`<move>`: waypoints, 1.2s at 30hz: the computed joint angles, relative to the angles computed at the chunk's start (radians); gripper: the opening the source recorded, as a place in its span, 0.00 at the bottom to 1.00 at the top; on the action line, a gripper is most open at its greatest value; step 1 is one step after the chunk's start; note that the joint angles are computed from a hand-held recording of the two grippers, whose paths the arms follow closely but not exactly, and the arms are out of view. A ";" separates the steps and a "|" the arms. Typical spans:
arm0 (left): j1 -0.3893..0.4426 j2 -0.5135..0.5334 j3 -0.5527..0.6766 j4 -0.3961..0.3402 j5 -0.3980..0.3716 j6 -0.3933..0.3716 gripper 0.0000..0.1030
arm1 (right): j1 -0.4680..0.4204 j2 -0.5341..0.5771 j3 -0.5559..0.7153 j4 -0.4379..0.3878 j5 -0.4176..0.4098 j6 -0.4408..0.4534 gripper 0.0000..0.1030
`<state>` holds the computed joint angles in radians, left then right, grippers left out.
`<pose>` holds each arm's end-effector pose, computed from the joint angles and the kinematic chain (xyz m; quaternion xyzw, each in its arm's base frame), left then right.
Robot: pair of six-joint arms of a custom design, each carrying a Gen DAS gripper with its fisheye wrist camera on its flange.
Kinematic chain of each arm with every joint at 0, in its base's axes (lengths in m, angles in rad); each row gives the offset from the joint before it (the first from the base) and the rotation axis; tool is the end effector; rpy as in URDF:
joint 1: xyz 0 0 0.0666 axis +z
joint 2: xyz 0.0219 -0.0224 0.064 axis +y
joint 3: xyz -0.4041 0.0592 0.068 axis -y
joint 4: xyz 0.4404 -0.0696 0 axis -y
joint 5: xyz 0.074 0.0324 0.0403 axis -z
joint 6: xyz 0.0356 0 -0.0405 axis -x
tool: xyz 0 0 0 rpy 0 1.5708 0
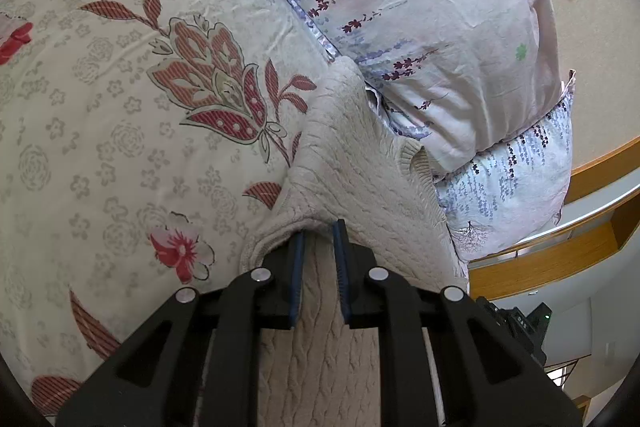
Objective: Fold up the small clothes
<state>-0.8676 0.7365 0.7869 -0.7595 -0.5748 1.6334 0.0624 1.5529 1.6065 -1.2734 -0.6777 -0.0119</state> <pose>0.1999 -0.2065 0.4068 -0.4354 0.7640 -0.2991 0.3706 0.5548 0.0566 0.4638 -0.0815 0.9269 0.3332 0.1524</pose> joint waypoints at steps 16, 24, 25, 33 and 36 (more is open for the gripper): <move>0.010 0.007 0.004 0.004 0.021 -0.018 0.18 | -0.006 -0.020 -0.072 0.175 -0.060 -0.073 0.08; 0.008 0.018 0.025 -0.008 0.035 -0.050 0.28 | -0.028 -0.099 -0.160 0.197 -0.008 -0.004 0.07; 0.009 0.016 0.024 -0.009 0.038 -0.052 0.28 | -0.029 -0.101 -0.168 0.203 -0.005 -0.007 0.07; 0.002 0.014 0.028 -0.023 0.048 -0.072 0.29 | -0.003 -0.096 -0.196 0.206 0.123 0.055 0.08; -0.031 0.013 0.043 -0.055 0.027 -0.093 0.36 | -0.008 -0.100 -0.186 0.177 0.118 0.097 0.16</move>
<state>-0.8985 0.7498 0.8298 -0.8140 -0.5482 1.5407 0.0541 1.4532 1.4209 -1.0965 -0.5594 0.0853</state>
